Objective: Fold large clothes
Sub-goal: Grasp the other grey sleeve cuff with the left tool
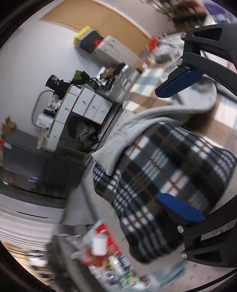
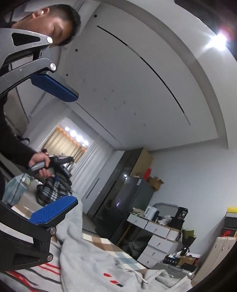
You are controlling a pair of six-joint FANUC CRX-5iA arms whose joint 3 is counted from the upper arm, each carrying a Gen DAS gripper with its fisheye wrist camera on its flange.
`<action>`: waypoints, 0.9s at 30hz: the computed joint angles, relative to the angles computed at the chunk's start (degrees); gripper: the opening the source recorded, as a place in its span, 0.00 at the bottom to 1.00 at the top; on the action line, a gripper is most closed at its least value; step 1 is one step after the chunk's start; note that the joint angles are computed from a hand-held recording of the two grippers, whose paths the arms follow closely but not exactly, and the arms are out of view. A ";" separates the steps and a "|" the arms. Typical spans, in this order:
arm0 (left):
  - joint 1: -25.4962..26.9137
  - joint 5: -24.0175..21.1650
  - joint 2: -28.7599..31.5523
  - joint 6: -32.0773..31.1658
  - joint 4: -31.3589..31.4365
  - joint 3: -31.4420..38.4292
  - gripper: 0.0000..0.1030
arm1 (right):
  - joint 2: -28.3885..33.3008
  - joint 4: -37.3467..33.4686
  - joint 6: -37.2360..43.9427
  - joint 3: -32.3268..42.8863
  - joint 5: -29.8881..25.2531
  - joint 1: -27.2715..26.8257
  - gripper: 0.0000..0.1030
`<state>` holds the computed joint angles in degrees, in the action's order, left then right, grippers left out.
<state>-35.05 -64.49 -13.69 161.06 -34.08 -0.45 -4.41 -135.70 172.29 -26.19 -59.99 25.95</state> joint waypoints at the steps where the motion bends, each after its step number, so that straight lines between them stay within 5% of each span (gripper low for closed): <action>1: 3.84 2.51 -0.74 -2.91 4.84 -1.34 0.99 | 0.59 -0.19 -0.56 0.15 -0.83 -0.06 1.00; 6: 12.04 6.74 0.78 -10.11 15.70 -2.82 0.99 | 1.22 -1.24 -0.62 -0.22 -0.76 -0.05 1.00; 16: 21.51 17.66 -0.75 -10.14 29.58 -10.78 0.99 | 0.20 -1.47 -1.00 -1.67 -0.93 -0.83 1.00; 20: 21.61 21.20 -2.65 -3.59 28.87 -12.71 0.99 | 0.38 -1.11 -2.40 -1.65 -1.15 -1.13 1.00; 23: 18.89 18.79 -2.41 0.05 23.01 -10.30 0.91 | 0.36 -0.55 -2.82 -1.45 -0.59 -1.29 1.00; 27: 18.71 19.40 -3.32 -2.27 23.21 -10.92 0.79 | 0.06 -0.55 -3.92 -2.03 -0.66 -1.69 1.00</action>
<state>-16.34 -45.09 -17.02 158.80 -10.87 -11.38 -4.35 -136.25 168.37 -28.22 -60.65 24.26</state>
